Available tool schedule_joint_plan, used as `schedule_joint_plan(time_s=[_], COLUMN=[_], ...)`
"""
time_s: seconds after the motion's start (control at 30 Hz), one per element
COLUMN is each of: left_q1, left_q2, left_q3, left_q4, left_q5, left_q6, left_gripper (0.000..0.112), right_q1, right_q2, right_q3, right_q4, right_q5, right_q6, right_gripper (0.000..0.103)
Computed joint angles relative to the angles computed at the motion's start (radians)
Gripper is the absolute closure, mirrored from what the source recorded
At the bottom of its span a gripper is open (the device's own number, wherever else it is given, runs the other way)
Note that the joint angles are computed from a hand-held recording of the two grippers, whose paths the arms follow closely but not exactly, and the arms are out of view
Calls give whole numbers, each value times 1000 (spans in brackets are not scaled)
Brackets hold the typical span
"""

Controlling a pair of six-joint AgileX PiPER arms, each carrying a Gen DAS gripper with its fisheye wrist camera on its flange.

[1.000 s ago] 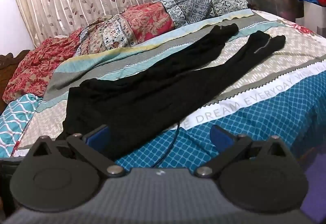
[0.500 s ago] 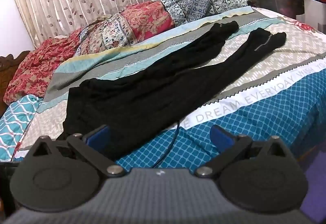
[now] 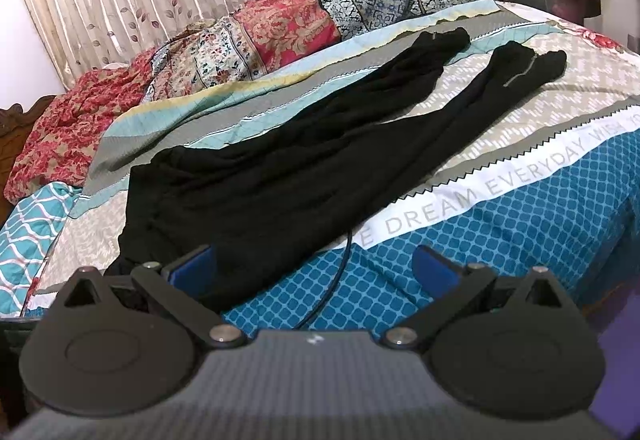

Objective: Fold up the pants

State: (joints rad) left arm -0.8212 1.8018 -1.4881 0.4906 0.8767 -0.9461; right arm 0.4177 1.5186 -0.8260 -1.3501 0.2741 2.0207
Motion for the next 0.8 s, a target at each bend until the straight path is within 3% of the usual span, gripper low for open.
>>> schedule_joint_plan(time_s=[0.17,0.3,0.4,0.57,0.67,0.8], left_q1=[-23,-50,-32,14,48,63], left_q2=[-57,-149,-204,-262,-305,-355], left_q3=[76,197,272,366,437,511], left_q4=[135,294,275,193,196,307], left_q5=[-57,-145,-226,-329,-412,-449], left_q6=[-137,-286,-281,-237,-295,-473], left_gripper=[9,9,9,9,9,9], right_q1=[5,32,60,103,119,135], right_q2=[11,10,2,-23,-35,-40], right_q3=[-10,-13,-10,7,12,0], right_q4=[68,109,93,-55,-55,38], right_q5=[7,33,53,116,137,145], right_q6=[-73,-136,-135,29,54,2], right_gripper=[0,0,0,0,0,0])
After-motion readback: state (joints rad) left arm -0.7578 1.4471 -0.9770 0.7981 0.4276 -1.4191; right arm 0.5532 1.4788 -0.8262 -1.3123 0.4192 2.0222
